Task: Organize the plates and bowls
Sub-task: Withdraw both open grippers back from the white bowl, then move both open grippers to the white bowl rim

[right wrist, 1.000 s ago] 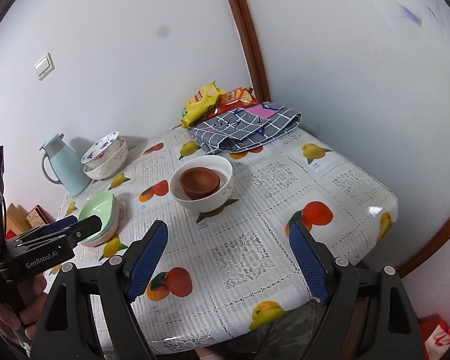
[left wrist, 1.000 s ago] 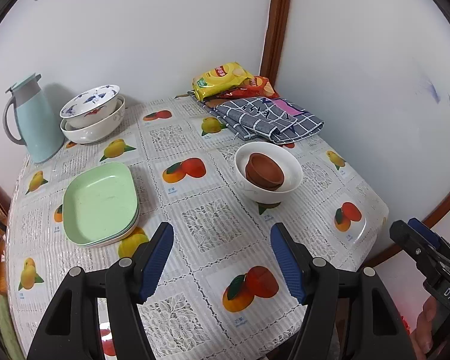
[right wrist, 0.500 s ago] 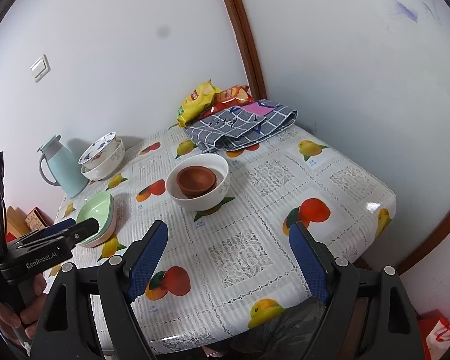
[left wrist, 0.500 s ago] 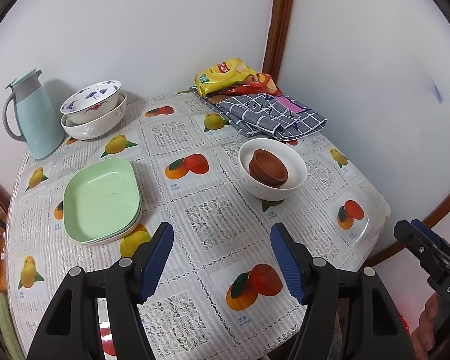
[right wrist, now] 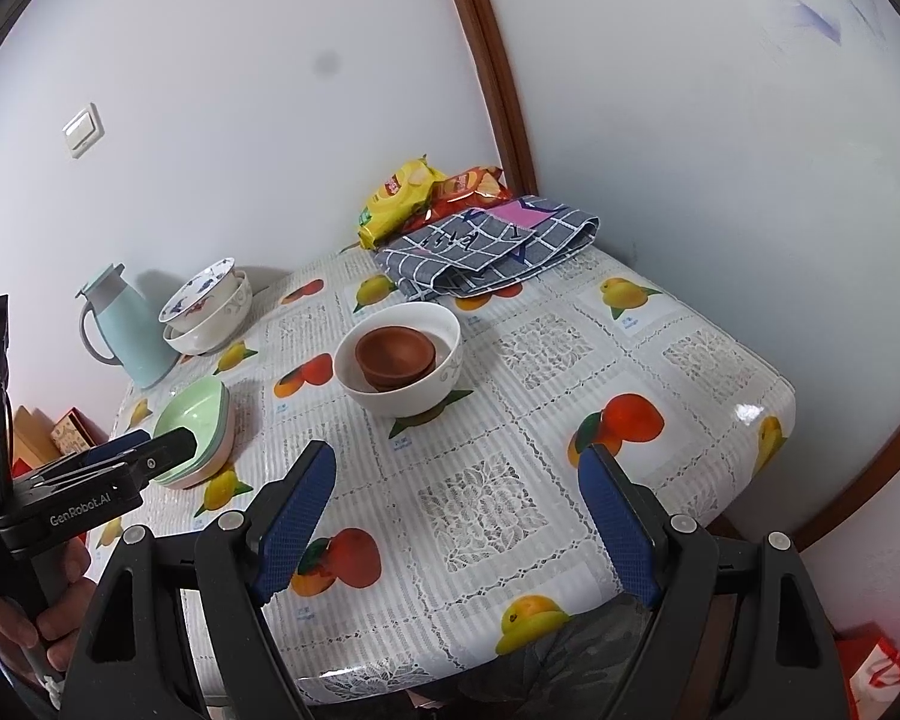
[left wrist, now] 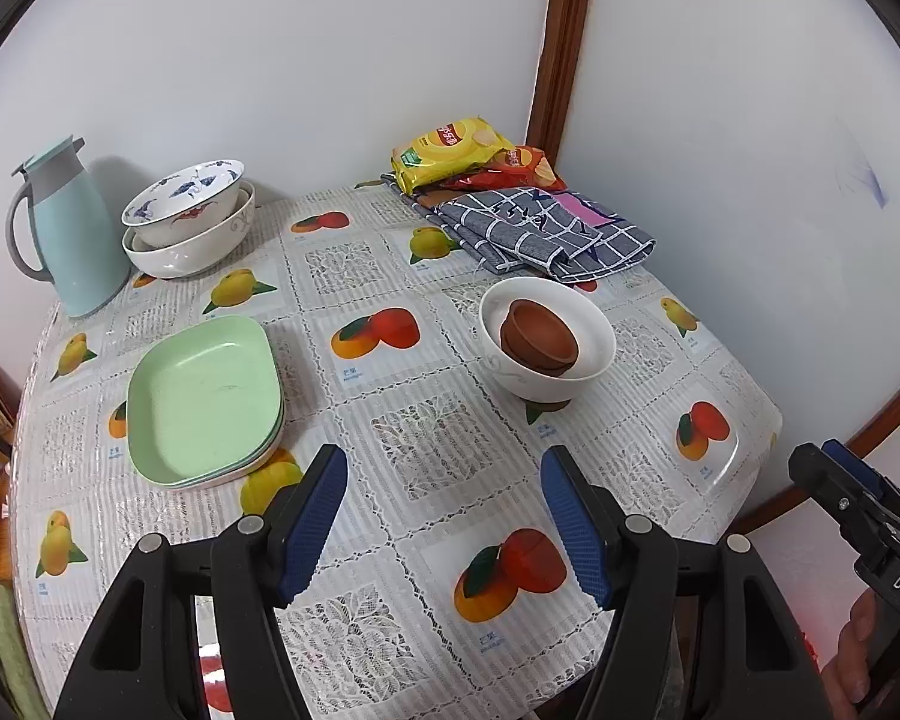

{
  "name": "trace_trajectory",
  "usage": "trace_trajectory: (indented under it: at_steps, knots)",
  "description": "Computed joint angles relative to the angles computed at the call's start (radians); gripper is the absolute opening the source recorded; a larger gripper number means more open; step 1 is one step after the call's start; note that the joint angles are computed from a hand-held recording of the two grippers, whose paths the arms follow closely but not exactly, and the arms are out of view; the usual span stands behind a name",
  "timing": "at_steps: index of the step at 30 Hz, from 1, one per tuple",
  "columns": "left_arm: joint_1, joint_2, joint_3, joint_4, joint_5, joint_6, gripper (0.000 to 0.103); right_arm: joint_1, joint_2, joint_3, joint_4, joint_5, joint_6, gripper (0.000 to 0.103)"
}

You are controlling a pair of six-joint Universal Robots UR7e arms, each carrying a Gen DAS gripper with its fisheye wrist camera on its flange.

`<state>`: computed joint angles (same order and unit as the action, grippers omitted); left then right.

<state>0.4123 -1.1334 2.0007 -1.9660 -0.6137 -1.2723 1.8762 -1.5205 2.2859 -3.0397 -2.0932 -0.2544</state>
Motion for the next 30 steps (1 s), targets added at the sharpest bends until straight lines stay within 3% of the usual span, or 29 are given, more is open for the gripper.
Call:
trace_trajectory:
  at_steps: [11, 20, 30]
  knots:
    - [0.048, 0.030, -0.021, -0.068, -0.022, 0.058, 0.065, -0.025, 0.039, -0.026, -0.033, 0.014, -0.036, 0.083]
    - [0.126, 0.076, -0.091, -0.127, -0.044, 0.142, 0.065, -0.037, 0.139, -0.123, -0.053, -0.015, -0.100, 0.083]
    - [0.226, 0.147, -0.179, -0.196, -0.044, 0.251, 0.065, -0.077, 0.269, -0.296, 0.112, 0.020, -0.086, 0.082]
